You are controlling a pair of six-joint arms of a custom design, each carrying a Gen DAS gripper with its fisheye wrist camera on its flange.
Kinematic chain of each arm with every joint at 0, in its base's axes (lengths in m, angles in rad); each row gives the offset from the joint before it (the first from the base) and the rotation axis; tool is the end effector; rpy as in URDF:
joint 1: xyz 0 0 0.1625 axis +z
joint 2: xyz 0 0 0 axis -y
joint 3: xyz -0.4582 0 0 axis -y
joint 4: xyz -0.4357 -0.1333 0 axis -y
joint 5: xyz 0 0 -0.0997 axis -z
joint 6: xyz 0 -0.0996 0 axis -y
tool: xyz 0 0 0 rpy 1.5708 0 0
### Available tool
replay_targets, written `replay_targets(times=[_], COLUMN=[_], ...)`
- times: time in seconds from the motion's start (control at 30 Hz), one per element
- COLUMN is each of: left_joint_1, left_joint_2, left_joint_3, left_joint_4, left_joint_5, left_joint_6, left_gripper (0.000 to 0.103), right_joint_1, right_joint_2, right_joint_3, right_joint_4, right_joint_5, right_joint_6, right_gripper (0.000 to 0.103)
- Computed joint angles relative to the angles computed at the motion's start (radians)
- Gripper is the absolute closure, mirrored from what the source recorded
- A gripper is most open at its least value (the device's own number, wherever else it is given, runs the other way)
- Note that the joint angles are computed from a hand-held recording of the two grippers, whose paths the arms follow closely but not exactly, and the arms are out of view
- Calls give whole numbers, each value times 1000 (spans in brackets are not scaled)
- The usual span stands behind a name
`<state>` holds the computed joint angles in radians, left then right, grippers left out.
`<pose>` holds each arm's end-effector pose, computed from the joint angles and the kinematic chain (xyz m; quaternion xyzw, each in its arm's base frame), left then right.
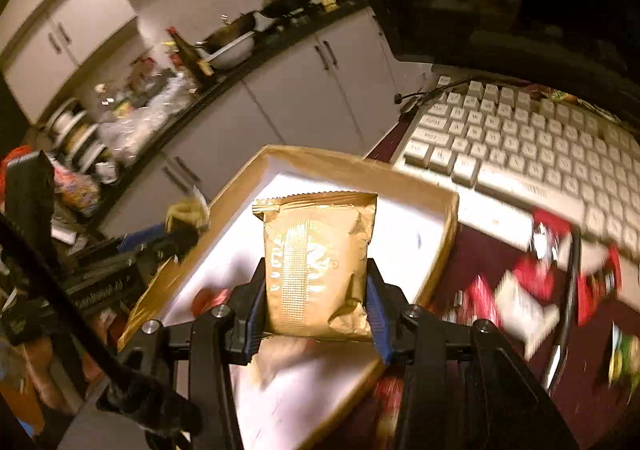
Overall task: Organize snacks
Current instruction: 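Carry the gold pouch and green seaweed packet over the box to release, then grasp the green garlic pea packet with the right tool while the left tool grasps a red chocolate bar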
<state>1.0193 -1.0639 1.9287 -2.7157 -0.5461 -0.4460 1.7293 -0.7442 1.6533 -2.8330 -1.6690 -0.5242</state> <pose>-0.1363 -0.6385 0.2094 -0.0228 0.8655 -0.3390 0.3681 0.2376 -0.7039 0.0706 0.3210 -0.9294 0.1637 0.0794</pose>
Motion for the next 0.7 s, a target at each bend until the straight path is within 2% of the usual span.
replay_targets(times=[0.07, 0.17, 0.27, 0.33, 0.37, 0.4, 0.47, 0.5, 0.6, 0.7], left_joint_1=[22, 42, 50, 54, 54, 53, 43, 35, -7, -65], left_joint_2=[15, 26, 24, 16, 13, 7, -6, -11, -26, -28], left_joint_3=[-37, -65, -65, -50, -47, -37, -11, -2, 45, 90], left_joint_4=[78, 131, 126, 79, 62, 39, -22, -39, -134, -186], left_joint_5=[-9, -29, -45, -67, -71, -75, -71, -62, -19, 28], left_joint_6=[-37, -60, -57, -44, -44, -45, -39, -42, -14, -42], left_gripper=[56, 56, 53, 45, 36, 32, 29, 25, 19, 15], right_joint_1=[7, 11, 24, 21, 19, 18, 12, 5, -25, -84], right_joint_2=[41, 84, 107, 100, 96, 90, 79, 63, 3, -75], right_joint_3=[-47, -98, -105, -94, -89, -79, -64, -42, 24, 114], right_joint_4=[12, 50, 22, 19, 13, -4, -38, -63, -106, -157], right_joint_5=[-42, -81, -133, -118, -113, -105, -76, -44, 88, 277], right_joint_6=[-1, 16, -10, -2, 9, 15, 29, 42, 62, 89], right_gripper=[60, 60, 58, 56, 52, 46, 37, 37, 36, 31])
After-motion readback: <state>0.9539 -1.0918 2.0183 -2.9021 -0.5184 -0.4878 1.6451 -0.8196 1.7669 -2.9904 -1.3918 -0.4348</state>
